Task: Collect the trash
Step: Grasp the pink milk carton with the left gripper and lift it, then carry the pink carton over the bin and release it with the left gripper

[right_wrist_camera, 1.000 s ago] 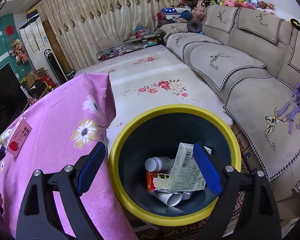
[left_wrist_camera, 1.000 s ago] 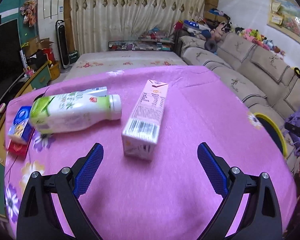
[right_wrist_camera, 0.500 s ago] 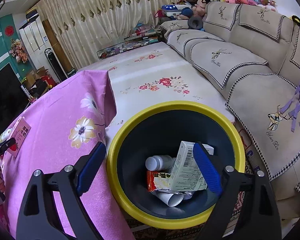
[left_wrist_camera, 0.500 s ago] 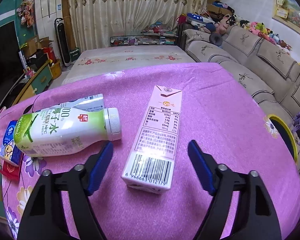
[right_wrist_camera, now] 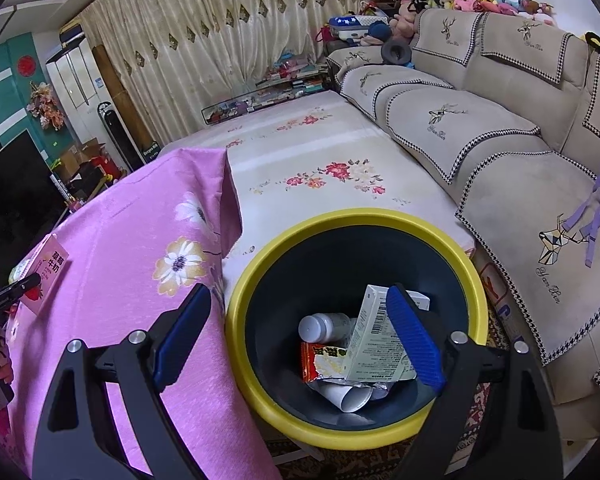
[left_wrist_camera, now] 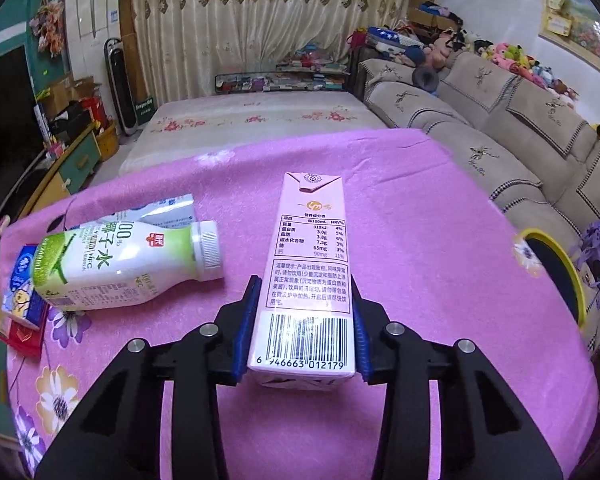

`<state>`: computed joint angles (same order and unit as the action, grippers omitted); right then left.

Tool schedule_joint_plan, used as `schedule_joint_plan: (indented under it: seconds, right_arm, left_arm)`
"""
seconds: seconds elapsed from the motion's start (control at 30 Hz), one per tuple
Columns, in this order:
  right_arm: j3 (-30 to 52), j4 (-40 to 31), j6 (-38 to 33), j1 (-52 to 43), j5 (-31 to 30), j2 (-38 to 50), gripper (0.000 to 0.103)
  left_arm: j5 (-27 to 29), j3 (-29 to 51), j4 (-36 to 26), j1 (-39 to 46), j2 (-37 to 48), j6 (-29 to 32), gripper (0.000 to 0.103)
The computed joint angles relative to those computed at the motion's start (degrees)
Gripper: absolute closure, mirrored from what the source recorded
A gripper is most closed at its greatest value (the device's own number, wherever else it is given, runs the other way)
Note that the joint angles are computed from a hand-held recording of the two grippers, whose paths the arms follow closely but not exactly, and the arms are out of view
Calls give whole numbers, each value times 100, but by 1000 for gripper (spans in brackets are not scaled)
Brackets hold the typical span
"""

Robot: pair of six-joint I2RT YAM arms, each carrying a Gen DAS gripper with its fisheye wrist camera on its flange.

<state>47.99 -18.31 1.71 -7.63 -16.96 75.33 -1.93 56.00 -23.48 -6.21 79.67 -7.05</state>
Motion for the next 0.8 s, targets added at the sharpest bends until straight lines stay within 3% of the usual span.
schedule_joint_plan:
  seconds: [0.2,0.4,0.6,0.8]
  right_arm:
    - [-111,-208,-149,-351,-350,-454,18]
    - [-198,-553,-528,-1161,-871,-934,18]
    - [-189,-927,-1220,-2335,-1335,-1111,18]
    - [-35,-1167,-1859,-3412,-1835,-791,18]
  left_arm:
    - [-557,97,-616,-1096,-674,-452,63]
    - [-1226,591,-1003,-2736,-610,-1196,63]
    - [-1404,1650,-1007,-4040,538,-1635,63]
    - [-1249,3175,-1115,-4601,2077,-1710,63]
